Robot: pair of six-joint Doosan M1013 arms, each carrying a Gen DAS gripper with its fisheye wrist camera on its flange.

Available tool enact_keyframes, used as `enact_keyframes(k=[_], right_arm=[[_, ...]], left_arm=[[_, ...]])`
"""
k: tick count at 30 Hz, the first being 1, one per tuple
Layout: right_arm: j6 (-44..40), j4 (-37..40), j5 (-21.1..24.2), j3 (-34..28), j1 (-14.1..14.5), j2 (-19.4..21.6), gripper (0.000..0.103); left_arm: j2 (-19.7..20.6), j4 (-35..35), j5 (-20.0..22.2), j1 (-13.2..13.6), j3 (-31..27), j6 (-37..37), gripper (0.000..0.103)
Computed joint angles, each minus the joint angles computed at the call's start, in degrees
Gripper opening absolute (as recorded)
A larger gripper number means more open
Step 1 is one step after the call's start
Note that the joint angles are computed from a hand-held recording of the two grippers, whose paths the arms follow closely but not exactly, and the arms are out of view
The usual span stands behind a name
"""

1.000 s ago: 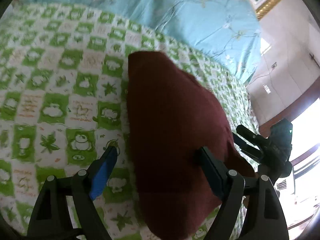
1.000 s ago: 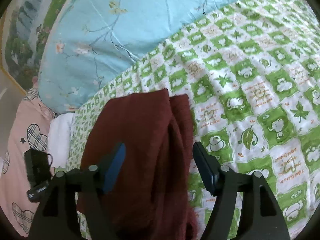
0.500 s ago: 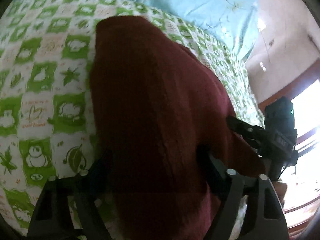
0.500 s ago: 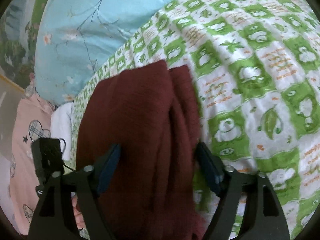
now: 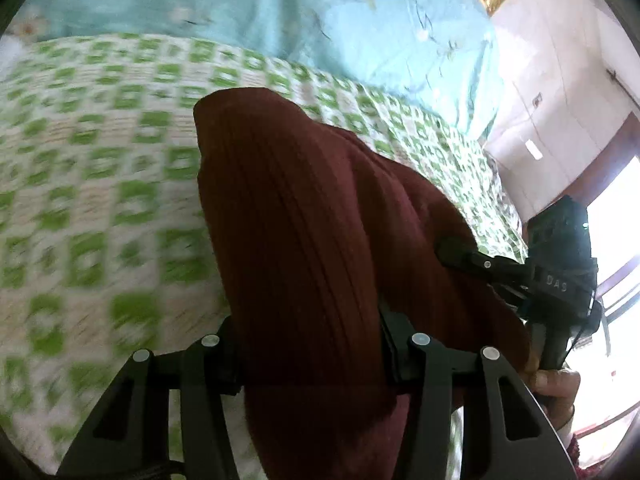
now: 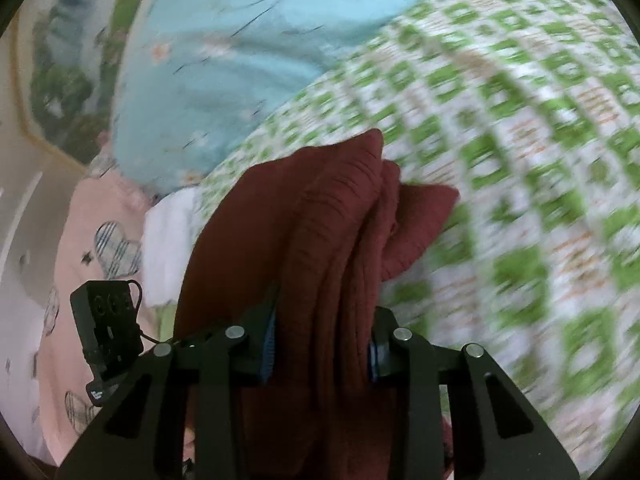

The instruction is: Fold large clothes

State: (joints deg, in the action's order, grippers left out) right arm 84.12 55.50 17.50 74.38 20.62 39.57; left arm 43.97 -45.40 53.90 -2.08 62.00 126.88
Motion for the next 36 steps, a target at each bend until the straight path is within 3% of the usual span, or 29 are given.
enact_keyframes(k=[3,9,15,17,23,28,32,36], right_arm=[[-5.2,3.9,1.4,-2.2,1.7,1.4,0.035],[-6.3,2.0,5.6,-8.5,4.5,5.5,0.035],[8.9,-13.0,10.2,-13.1,5.6,8.9,0.037],[9.0,-12.2,9.4,-12.4,5.6,8.8,0.046],[24.0,-29.2,10.0,-12.9,6.6,7.8,0.060],[34.8,-41.3,4.5,-8.4,7.6,4.2,0.061],[33.0,-39.4,3.1,-7.7,7.5,3.5,0.061],[27.9,-35.4,5.3,-10.1,7.6,4.8,0.061]], left_arm=[[-3.8,0.3,-3.7,2.0,5.5,2.1,0.050],[-9.1,-0.9,-9.3,6.0,13.5,6.8,0.050],[-7.7,2.1,-10.5,7.3,15.5,3.6,0.055],[-7.5,-0.9,-10.9,7.6,16.2,5.4,0.058],[-8.3,-1.7,-10.6,8.0,16.9,5.4,0.066],[-11.6,-7.7,-14.6,9.2,21.2,11.0,0.066],[-12.8,-10.9,-16.5,9.9,22.6,13.7,0.065],[-12.9,-15.7,-15.4,10.4,22.7,17.6,0.064]])
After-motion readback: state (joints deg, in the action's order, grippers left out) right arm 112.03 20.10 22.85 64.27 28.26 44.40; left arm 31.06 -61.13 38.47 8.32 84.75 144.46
